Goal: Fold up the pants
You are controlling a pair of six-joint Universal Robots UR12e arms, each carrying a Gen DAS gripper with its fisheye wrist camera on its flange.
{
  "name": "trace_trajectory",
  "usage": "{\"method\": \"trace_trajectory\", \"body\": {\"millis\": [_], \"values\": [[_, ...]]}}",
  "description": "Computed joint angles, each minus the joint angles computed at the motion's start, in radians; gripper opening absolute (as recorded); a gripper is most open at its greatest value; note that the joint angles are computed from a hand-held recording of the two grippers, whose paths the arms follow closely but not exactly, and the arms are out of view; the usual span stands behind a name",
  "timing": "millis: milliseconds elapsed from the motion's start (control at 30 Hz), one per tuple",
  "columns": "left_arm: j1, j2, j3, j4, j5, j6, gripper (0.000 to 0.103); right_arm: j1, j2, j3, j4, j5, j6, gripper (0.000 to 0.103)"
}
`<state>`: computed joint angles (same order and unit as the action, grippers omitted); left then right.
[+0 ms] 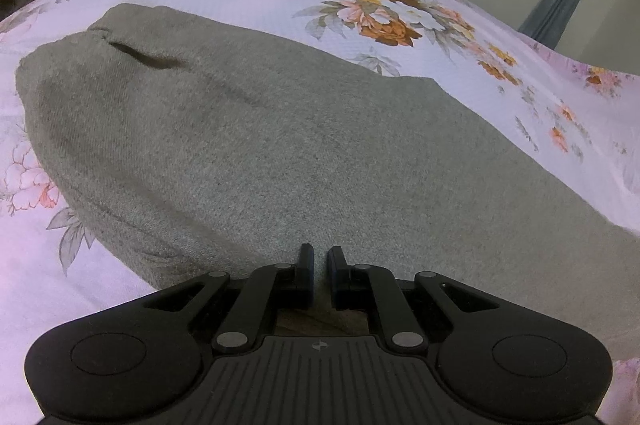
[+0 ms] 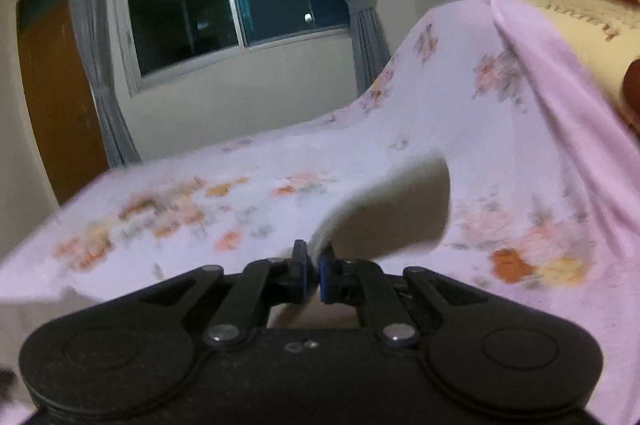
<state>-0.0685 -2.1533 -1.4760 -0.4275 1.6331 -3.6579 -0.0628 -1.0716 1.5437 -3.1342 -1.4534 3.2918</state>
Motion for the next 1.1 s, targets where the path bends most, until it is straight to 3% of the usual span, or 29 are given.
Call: {"method": "trace_trajectory", "body": {"millis": [133,267,333,367,433,500,633,767,833,900,933,1033,1100], "values": [[0.000,0.002,-0.003,0.001,-0.003,0.002,0.008,-0.026,-0.011,0.055,0.144,-0.021,0.121,0.006],[-0.001,0.004,-0.001,-0.009,-0.002,0.005,0.008,-0.031,-0.009,0.070,0.184,-0.015,0.200,0.007],[-0.002,0.004,0.001,-0.012,0.002,0.011,0.008,-0.030,-0.010,0.060,0.217,-0.024,0.211,0.014],[-0.003,0.004,0.002,-0.014,0.005,0.016,0.008,-0.031,-0.012,0.057,0.229,-0.034,0.221,0.024],[-0.006,0.006,0.002,-0.016,0.012,0.026,0.008,-0.032,-0.011,0.054,0.222,-0.053,0.218,0.026],[-0.010,0.007,0.004,-0.016,0.017,0.054,0.008,-0.025,-0.011,0.043,0.261,-0.084,0.166,0.018],[-0.013,0.011,0.006,-0.013,0.005,0.075,0.008,-0.003,0.011,0.010,0.283,-0.231,0.104,0.015],[-0.017,0.009,0.019,0.015,-0.040,0.086,0.008,-0.002,0.006,0.006,0.266,-0.287,0.116,0.025],[-0.024,-0.002,0.042,0.017,-0.065,0.107,0.008,-0.014,-0.006,0.020,0.230,-0.244,0.134,0.028],[-0.032,-0.017,0.070,0.008,-0.102,0.122,0.008,-0.037,-0.014,0.013,0.303,-0.134,0.188,0.037],[-0.037,-0.026,0.087,0.003,-0.123,0.129,0.008,-0.042,-0.015,0.012,0.320,-0.120,0.204,0.036],[-0.056,-0.049,0.131,-0.016,-0.166,0.153,0.008,-0.027,-0.018,0.022,0.293,-0.215,0.206,0.037],[-0.073,-0.073,0.168,-0.029,-0.184,0.175,0.008,-0.031,-0.022,0.028,0.288,-0.195,0.210,0.037]]}}
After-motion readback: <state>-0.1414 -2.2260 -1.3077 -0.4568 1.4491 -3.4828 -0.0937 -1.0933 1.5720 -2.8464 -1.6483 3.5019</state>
